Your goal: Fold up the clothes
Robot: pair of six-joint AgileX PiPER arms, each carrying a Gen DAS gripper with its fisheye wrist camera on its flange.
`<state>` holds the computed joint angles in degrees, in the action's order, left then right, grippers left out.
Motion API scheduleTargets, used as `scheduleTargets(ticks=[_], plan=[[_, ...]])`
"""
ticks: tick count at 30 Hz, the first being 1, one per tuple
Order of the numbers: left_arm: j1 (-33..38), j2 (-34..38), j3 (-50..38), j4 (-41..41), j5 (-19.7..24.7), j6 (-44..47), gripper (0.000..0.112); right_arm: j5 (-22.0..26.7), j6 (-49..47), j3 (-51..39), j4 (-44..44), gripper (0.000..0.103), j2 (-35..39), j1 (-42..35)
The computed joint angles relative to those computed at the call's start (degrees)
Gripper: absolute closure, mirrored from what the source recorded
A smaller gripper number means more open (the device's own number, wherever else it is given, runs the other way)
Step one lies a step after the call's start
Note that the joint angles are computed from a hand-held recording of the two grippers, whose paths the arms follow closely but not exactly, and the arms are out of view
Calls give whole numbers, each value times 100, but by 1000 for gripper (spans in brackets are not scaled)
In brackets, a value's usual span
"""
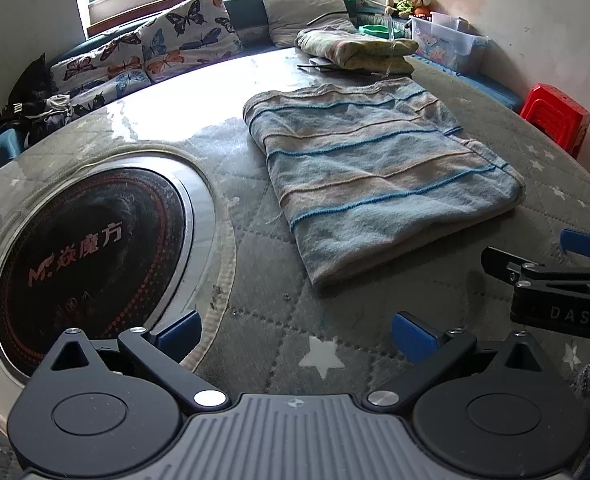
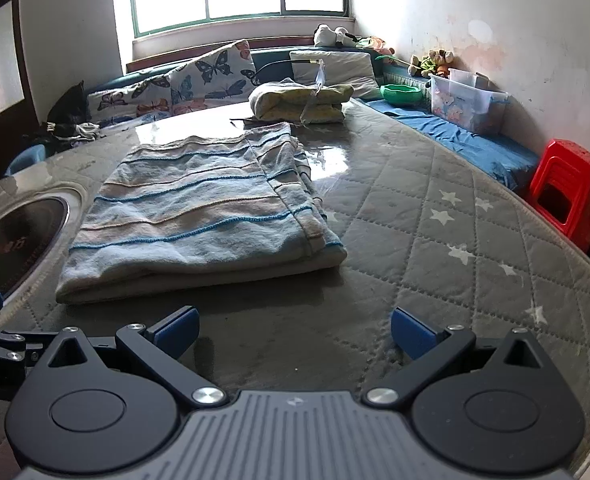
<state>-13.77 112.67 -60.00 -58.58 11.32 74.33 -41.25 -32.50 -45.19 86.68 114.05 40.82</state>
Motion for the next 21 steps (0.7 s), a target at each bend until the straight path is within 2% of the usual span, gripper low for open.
scheduleTargets(ticks=[14,21], plan=[[-33,-15,23,-453,-129,521,9,-263,-450,-406,853,0,203,-120],[-1,-289,221,-1402,-131,1468,9,-323,-375,-364,954,0,143,-43]])
